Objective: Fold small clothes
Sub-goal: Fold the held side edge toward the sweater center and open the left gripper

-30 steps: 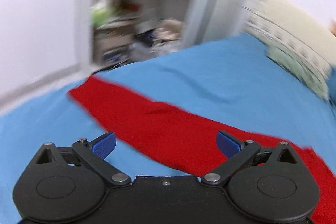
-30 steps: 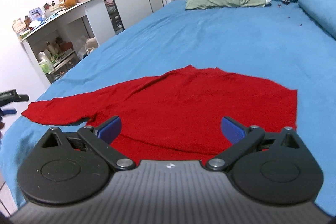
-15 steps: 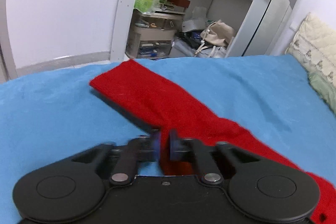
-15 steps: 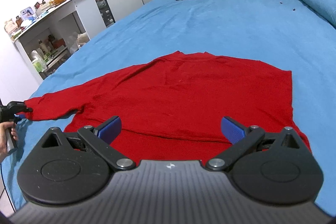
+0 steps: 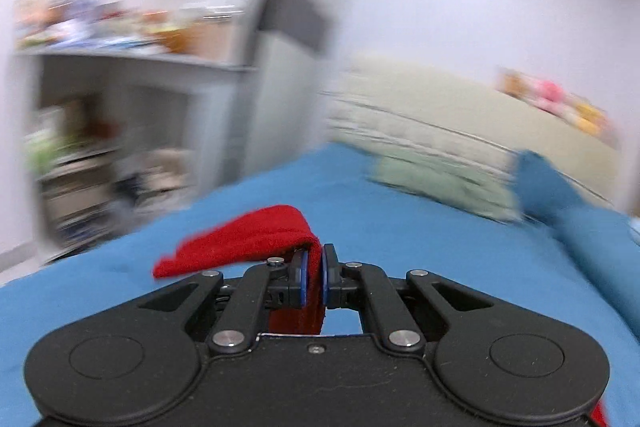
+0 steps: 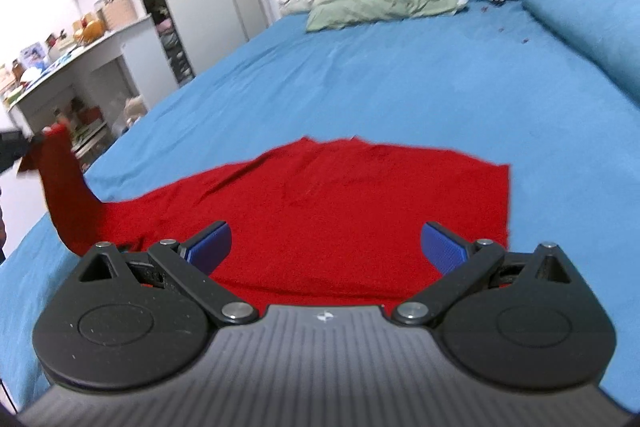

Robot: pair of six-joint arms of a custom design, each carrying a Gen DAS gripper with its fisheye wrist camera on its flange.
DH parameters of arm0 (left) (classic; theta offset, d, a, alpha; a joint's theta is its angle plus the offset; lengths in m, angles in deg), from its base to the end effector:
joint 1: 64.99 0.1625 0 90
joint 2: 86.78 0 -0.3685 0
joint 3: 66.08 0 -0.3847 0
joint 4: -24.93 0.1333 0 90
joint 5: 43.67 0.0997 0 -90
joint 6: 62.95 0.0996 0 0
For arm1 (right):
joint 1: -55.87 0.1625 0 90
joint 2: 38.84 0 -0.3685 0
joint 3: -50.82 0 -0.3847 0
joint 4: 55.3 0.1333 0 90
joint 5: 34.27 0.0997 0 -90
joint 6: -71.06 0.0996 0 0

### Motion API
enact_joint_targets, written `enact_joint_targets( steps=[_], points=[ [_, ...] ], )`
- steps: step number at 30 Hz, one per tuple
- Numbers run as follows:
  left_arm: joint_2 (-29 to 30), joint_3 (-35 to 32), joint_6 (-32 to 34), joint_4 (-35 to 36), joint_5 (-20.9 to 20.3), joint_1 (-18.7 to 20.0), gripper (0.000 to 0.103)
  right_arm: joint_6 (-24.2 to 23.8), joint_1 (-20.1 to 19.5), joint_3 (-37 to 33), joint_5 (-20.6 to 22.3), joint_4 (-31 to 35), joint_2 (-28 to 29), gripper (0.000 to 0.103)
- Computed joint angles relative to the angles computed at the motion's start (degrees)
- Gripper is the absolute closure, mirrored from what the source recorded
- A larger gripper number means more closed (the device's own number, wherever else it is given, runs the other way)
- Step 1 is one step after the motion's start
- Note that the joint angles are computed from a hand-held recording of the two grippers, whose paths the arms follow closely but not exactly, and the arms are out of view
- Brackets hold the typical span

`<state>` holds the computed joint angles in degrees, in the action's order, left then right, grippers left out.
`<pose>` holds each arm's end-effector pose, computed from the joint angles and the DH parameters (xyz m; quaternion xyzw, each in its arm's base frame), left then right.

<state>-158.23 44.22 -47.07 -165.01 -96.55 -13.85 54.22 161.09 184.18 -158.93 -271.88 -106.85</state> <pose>-0.1848 -0.5376 0.3194 0.2317 0.7994 -0.5267 0.1727 0.1838 -0.3834 0.2025 0.0811 -0.8315 0.4825 0.2632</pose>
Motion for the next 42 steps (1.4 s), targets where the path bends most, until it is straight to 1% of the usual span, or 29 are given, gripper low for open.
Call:
enact_joint_targets(
  steps=[2, 4, 6, 8, 10, 12, 14, 17, 18, 19, 20, 21, 22, 25, 28, 31, 32, 34, 35, 36, 38, 40, 42],
  points=[
    [2.39, -0.01, -1.23, 3.56, -4.03, -2.37, 0.096, -0.09, 0.37, 0.16, -1.44, -1.45, -0.54, 0.0],
    [5.11, -0.02, -2.33, 6.92, -6.54, -3.9, 0.096, 0.11, 0.47, 0.54, -2.71, -2.57, -1.37, 0.0],
    [8.88, 0.02, -3.85, 10.21, -8.42, -4.62, 0.096, 0.47, 0.43, 0.84, -4.23, -3.44, -1.93, 0.0],
    [11.95, -0.02, -6.95, 14.09, -9.67, -4.27, 0.096, 1.2, 0.0, 1.29, -5.4, -3.5, -2.46, 0.0],
    [14.96, -0.15, -9.44, 17.84, -9.56, -3.41, 0.096, 2.36, -0.7, 1.79, -5.96, -2.38, -3.03, 0.0],
    [16.54, -0.03, -10.76, 19.59, -9.87, -2.4, 0.096, 2.83, -1.5, 2.36, -6.2, -1.62, -3.2, 0.0],
    [17.05, 1.46, -11.28, 18.82, -9.52, -2.49, 0.096, 2.45, -2.29, 2.96, -5.55, -1.78, -3.03, 0.0],
    [16.4, 2.25, -8.76, 17.75, -9.63, -2.79, 0.093, 2.38, -2.97, 2.99, -4.79, -1.84, -2.43, 0.0],
    [15.9, 2.52, -8.01, 17.49, -9.99, -2.86, 0.081, 2.34, -3.19, 2.83, -4.35, -1.78, -2.28, 0.0],
    [14.76, 3.19, -7.12, 17.27, -10.23, -3.05, 0.051, 2.22, -3.36, 2.69, -3.82, -1.7, -2.19, 0.0],
    [13.57, 4.49, -6.38, 16.39, -10.49, -3.21, 0.036, 1.9, -3.48, 2.25, -3.28, -1.58, -1.93, 0.0],
    [12.13, 6.2, -5.64, 14.76, -10.18, -3.52, 0.02, 1.29, -3.45, 1.6, -2.84, -1.48, -1.53, 0.0],
    [10.14, 7.84, -4.77, 13.39, -9.3, -3.93, 0.016, 0.55, -3.26, 0.83, -2.62, -1.36, -1.01, 0.0],
    [4.84, 11.26, -3.8, 13.2, -6.0, -4.42, 0.016, -2.5, -3.02, -2.32, -0.95, 0.96, 0.74, 0.0],
    [1.25, 13.6, -1.7, 11.88, -0.09, -3.94, 0.016, -6.46, -3.13, -6.59, 1.78, 6.69, 3.46, 0.0],
    [-0.68, 14.57, -0.95, 11.3, 5.24, -2.8, 0.016, -14.99, -2.21, -12.77, 1.93, 10.34, 10.01, 0.0],
    [-1.41, 14.52, -2.05, 12.3, 5.65, -1.85, 0.016, -18.57, -1.84, -14.92, 1.67, 10.17, 12.8, 0.0],
    [-2.38, 14.13, -4.72, 14.71, 5.49, -0.02, 0.016, -25.65, -1.39, -19.31, 1.58, 10.04, 18.24, 0.009],
    [-2.57, 14.26, -5.23, 15.01, 5.64, 0.53, 0.017, -27.65, -1.21, -21.08, 1.25, 10.31, 20.2, 0.019],
    [-2.53, 14.17, -5.49, 15.3, 5.95, 0.91, 0.017, -29.82, -1.07, -23.23, 0.79, 10.96, 22.39, 0.025],
    [-2.76, 14.1, -5.88, 15.84, 5.91, 1.4, 0.018, -33.48, -1.13, -26.45, -0.22, 11.11, 26.03, 0.03],
    [-2.64, 13.81, -5.97, 16.34, 5.29, 1.64, 0.018, -36.41, -1.26, -29.49, -1.66, 10.69, 29.28, 0.039],
    [-1.1, 12.7, -5.25, 16.14, 5.05, 1.93, 0.019, -37.82, -1.49, -30.95, -2.39, 10.61, 30.78, 0.074]
  ],
)
